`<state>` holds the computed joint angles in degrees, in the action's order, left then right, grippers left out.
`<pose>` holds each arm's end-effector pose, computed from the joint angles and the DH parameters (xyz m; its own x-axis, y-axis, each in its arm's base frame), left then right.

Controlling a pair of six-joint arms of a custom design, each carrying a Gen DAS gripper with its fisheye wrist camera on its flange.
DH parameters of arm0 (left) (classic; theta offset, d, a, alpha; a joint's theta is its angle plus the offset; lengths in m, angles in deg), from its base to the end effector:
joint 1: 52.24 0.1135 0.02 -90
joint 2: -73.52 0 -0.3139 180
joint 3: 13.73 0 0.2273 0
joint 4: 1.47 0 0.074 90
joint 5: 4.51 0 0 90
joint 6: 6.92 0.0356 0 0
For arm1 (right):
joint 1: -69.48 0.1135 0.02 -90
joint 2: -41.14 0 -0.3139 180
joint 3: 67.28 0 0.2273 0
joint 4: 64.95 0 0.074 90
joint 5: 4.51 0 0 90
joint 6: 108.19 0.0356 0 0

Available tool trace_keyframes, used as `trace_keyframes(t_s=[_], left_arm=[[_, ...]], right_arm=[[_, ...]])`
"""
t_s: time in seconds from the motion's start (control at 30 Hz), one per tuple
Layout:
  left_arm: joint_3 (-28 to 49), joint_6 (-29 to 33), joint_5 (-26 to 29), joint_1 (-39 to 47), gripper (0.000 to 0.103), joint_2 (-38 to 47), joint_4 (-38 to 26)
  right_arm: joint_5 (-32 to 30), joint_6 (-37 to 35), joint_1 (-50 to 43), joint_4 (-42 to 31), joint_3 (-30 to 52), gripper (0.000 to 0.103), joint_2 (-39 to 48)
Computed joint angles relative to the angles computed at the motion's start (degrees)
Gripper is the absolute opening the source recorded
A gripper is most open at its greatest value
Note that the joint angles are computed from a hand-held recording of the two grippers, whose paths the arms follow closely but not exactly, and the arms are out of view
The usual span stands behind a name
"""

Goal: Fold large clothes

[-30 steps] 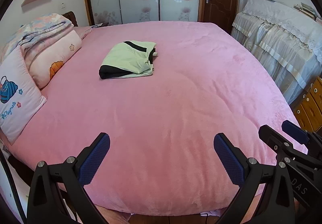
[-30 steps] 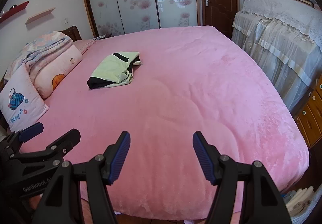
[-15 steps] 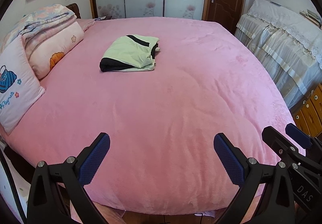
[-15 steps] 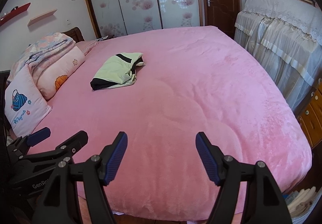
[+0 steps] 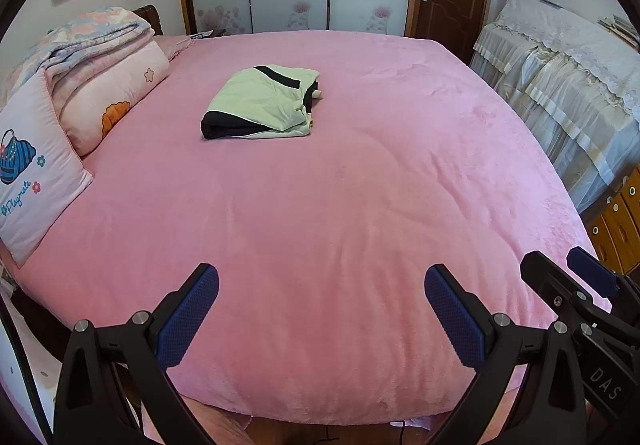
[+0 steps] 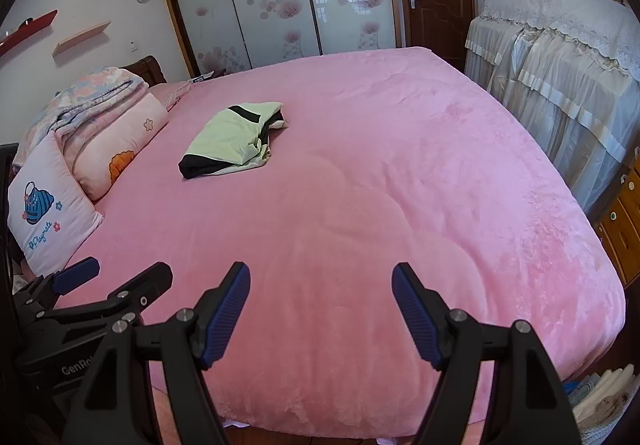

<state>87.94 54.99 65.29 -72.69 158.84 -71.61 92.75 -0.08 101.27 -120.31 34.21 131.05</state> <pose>0.2629 -0.0849 0.4037 -0.7314 -0.1989 -0.6523 -0.2353 0.9714 -0.0324 0.2753 0.1653 0.3974 -0.6973 -0.0694 -0.7134 -0.2402 0.9604 0.1413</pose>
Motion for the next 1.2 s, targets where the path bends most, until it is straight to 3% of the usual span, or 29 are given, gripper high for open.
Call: trace_keyframes(t_s=[0.53, 1.2], left_arm=[[2.3, -0.5, -2.2, -1.9, 0.102, 1.5, -2.7], [3.5, -0.1, -1.1, -1.5, 0.102, 2.1, -3.6]], right_arm=[[-0.1, 0.3, 0.4, -0.4, -0.1, 0.074, 0.3], [0.1, 1.3, 0.5, 0.4, -0.9, 0.074, -0.2]])
